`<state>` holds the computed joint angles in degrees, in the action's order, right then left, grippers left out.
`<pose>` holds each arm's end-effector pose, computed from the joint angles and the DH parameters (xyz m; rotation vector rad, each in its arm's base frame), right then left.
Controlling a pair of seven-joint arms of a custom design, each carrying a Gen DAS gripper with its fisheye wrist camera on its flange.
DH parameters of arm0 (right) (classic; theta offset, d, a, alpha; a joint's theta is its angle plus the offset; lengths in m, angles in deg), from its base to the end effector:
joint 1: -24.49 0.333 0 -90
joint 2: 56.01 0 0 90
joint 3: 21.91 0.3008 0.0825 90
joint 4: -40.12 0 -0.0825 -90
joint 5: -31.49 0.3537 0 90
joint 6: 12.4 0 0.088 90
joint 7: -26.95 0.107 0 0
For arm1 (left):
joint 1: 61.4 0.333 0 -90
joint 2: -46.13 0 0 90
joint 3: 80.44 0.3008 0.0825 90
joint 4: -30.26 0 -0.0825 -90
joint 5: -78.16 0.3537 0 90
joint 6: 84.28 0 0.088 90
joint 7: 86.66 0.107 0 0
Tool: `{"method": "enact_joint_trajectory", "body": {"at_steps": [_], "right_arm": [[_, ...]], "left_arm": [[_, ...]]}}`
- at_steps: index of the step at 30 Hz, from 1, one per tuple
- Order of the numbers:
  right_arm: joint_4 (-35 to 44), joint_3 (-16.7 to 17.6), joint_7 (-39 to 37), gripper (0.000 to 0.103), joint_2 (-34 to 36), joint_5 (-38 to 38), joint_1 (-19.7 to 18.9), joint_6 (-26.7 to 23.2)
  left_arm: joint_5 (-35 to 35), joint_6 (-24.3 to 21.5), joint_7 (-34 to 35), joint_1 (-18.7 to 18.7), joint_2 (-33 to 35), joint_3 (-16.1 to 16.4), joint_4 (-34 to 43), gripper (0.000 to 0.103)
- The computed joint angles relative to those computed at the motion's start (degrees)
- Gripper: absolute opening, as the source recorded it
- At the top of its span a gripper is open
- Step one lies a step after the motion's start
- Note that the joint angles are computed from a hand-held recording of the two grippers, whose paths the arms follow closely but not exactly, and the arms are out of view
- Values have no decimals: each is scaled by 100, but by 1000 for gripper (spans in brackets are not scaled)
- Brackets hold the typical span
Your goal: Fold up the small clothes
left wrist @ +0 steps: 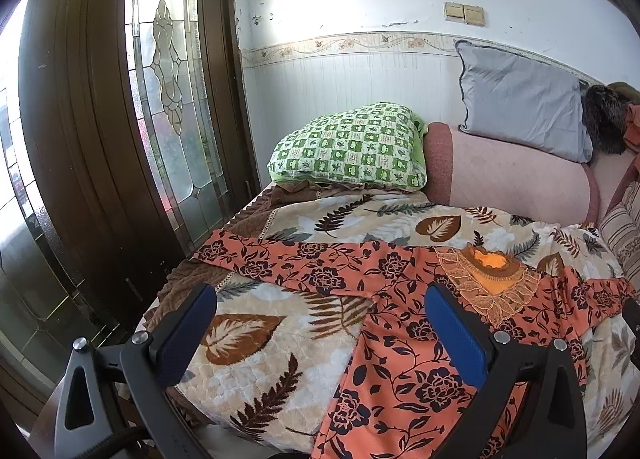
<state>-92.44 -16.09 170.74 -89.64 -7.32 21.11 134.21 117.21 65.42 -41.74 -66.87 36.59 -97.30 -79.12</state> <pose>0.4021 0.0370 0.6436 -1.2323 2.0174 -1.0832 0.4838 -0.2281 0.6528 -1.5351 1.6364 -0.8321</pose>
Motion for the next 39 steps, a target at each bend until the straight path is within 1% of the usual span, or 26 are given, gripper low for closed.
{"method": "enact_joint_trajectory", "body": {"at_steps": [4,20,24,29,34,37,39], "right_arm": [[-2,-51,-82,103,19,40,12,30],[-29,-118,-244,103,38,155,-15,183],[-59,-158,-267,103,53,203,-42,222],[-155,-327,-381,103,97,313,-123,373],[-300,-521,-483,103,167,345,-386,456],[-410,-654,-505,103,253,296,-661,437],[-463,-736,-488,103,351,206,-877,427]], "left_arm": [[114,-65,-91,-13,13,-37,61,103],[229,-281,-53,-151,72,-37,260,103],[328,-422,-30,-233,196,-84,419,103],[524,-684,22,-476,500,-104,772,103],[279,-929,396,-841,955,11,1239,103],[-80,-1198,805,-1106,1356,91,1630,103],[-518,-1429,1162,-1260,1668,153,1941,103]]}}
